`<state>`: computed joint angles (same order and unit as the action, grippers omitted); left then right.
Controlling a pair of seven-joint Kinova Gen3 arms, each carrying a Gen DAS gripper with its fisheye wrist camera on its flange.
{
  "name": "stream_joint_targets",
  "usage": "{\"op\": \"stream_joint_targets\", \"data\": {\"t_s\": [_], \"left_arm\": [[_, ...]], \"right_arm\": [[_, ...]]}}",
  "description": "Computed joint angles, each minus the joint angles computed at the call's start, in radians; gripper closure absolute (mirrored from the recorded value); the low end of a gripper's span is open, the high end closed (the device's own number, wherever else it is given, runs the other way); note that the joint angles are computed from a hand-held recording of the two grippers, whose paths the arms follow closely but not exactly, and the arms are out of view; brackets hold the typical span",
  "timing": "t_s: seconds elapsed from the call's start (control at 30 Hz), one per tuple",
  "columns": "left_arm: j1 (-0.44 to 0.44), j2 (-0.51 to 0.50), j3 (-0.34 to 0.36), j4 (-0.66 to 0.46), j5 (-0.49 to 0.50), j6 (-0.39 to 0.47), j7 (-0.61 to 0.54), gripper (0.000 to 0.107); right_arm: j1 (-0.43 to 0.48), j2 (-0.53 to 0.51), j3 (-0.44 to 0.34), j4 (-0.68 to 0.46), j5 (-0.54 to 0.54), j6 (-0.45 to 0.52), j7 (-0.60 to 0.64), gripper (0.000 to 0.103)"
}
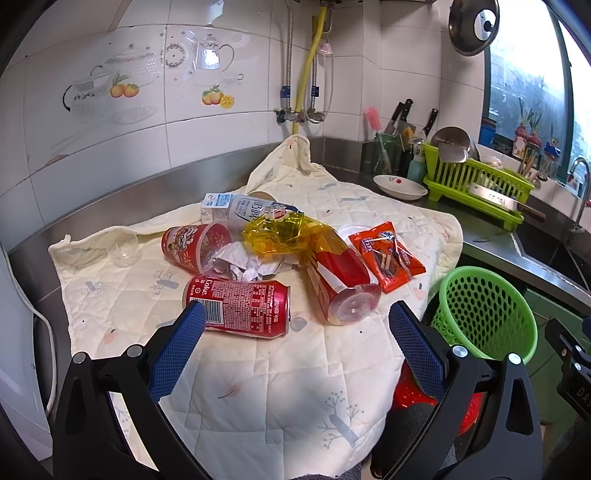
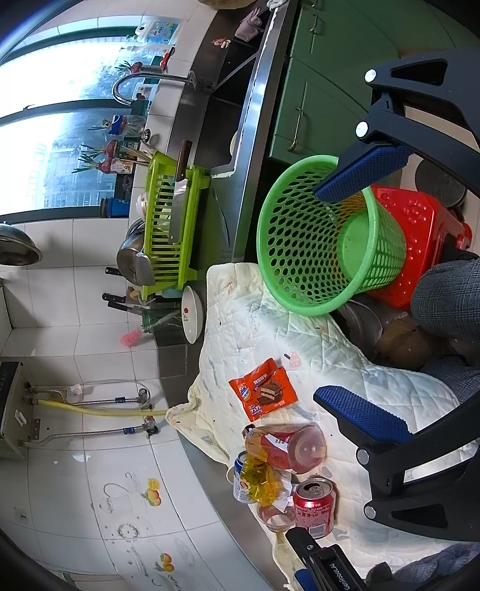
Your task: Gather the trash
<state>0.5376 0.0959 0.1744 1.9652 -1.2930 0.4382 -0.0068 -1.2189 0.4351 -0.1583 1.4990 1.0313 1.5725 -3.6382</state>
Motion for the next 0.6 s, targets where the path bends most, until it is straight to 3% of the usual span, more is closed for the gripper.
{"op": "stream_joint_targets", "data": {"t_s": [0.6], "left_arm": [[-0.002,0.006,-0.003,-0.009,0.018,-0.002,-0.027,0.01]], "right_arm": [[0.013,-0.005,0.0,0.001,-0.001,-0.021,0.021,0.006]]}}
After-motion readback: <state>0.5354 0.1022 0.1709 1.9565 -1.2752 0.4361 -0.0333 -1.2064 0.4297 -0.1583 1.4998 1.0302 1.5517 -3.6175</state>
